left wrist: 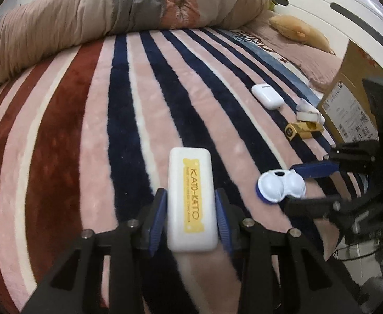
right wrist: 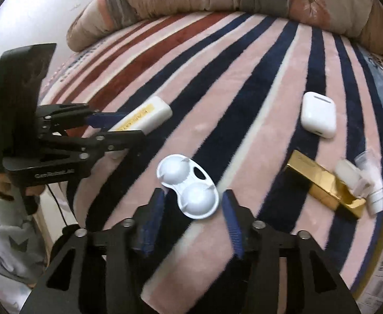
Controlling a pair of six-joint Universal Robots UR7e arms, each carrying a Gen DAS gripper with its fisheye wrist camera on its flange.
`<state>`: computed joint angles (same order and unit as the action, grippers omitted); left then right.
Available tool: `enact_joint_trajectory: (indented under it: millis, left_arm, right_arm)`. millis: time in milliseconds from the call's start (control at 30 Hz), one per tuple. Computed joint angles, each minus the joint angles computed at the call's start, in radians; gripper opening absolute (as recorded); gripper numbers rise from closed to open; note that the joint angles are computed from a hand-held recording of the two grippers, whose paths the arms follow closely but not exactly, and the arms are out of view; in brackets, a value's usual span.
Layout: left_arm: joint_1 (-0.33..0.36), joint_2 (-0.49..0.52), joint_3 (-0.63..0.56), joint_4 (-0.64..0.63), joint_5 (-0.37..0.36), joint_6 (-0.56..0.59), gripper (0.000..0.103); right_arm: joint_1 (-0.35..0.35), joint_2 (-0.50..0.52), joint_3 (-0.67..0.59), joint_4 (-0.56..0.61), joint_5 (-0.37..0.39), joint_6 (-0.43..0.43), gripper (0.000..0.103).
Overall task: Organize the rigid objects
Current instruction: 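Grasp the white KATO-KATO tube with the left tool while the right tool grasps the contact-lens case, then carry the tube and lens case into the box and open both tools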
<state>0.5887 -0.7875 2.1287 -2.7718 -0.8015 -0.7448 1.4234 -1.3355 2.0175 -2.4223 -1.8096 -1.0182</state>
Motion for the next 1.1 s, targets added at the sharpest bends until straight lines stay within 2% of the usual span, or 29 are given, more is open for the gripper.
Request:
enact_joint_trajectory:
  millis: [100,200,267,300,400,533,600,767,867,933,1033,1100]
  left_arm:
    - [0.005,0.025,-0.007,-0.046,0.028,0.004,0.036]
    - [0.017,0.039,-0.006,-0.085,0.034,0.005,0.032]
    - [0.013,0.037,-0.007,-0.075,0.034,0.008,0.032]
    - [0.009,0.03,-0.01,-0.047,0.032,0.003,0.032]
    - [-0.011,0.001,0.0,-0.005,0.037,-0.025,0.032]
    - [-0.08,-0.058,0.01,0.057,0.079,-0.059,0.032]
    - [-0.129,-0.079,-0.004,0.089,0.112,-0.058,0.032]
    - [-0.211,-0.06,-0.091,0.057,0.142,0.054,0.032]
    - [-0.23,-0.004,-0.18,-0.029,0.114,0.167,0.032]
    - [-0.227,0.053,-0.267,-0.091,0.05,0.281,0.032]
    - [-0.218,0.155,-0.426,-0.075,-0.018,0.385,0.032]
    - [-0.207,0.221,-0.529,-0.044,-0.073,0.432,0.032]
  right_arm:
    - [-0.004,-0.007,0.028,-0.055,0.033,-0.077,0.046]
    - [-0.01,-0.008,0.042,-0.047,0.067,-0.145,0.045]
    - [-0.006,-0.006,0.064,-0.093,0.04,-0.18,0.037]
    - [0.0,-0.005,0.083,-0.14,0.023,-0.198,0.026]
    - [0.001,-0.033,0.084,-0.116,0.028,-0.189,0.026]
    - [0.011,-0.13,0.102,-0.065,0.106,-0.18,0.026]
    - [0.013,-0.2,0.105,-0.004,0.172,-0.197,0.026]
    - [-0.006,-0.356,0.108,0.042,0.286,-0.193,0.026]
    - [-0.038,-0.434,0.079,0.073,0.344,-0.187,0.026]
    - [-0.072,-0.464,0.039,0.09,0.375,-0.164,0.026]
    - [-0.131,-0.483,-0.014,0.056,0.398,-0.142,0.026]
    - [-0.163,-0.47,-0.053,0.027,0.383,-0.122,0.026]
